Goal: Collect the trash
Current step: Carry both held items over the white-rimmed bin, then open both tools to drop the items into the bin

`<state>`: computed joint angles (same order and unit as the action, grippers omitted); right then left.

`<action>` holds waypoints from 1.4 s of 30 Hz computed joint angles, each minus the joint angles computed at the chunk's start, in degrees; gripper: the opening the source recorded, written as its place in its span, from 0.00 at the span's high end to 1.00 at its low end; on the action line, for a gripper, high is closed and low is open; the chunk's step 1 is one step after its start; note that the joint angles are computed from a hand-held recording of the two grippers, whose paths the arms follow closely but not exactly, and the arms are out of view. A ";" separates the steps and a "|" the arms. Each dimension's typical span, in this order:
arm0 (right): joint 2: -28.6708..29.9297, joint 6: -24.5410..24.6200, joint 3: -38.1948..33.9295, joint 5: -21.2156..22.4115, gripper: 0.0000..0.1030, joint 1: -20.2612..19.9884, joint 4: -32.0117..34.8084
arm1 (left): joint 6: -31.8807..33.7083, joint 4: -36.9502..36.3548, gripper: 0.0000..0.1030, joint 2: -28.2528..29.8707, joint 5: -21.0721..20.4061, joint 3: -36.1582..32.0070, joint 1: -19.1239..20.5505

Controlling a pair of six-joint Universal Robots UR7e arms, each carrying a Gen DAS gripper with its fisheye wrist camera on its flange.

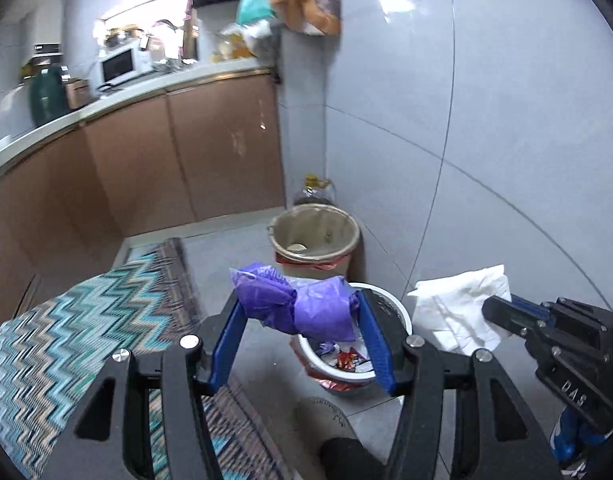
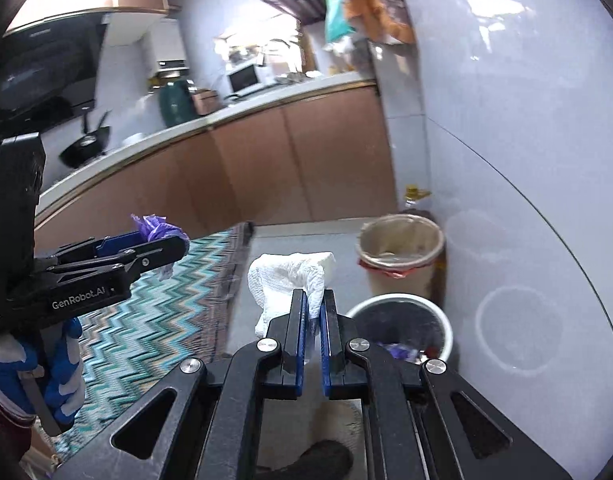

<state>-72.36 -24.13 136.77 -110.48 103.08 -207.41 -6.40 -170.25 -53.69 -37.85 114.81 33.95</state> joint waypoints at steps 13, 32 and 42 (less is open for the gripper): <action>11.50 0.58 -12.93 -3.16 0.94 -10.26 4.53 | 2.56 10.58 0.48 18.84 -5.30 -21.19 11.44; 19.42 3.36 -21.07 -4.66 0.72 -16.70 9.53 | -0.92 17.11 0.44 27.45 -7.82 -32.58 16.58; 17.08 3.90 -17.62 -5.84 0.70 -14.74 6.97 | -1.32 15.93 0.43 24.60 -9.76 -29.87 15.13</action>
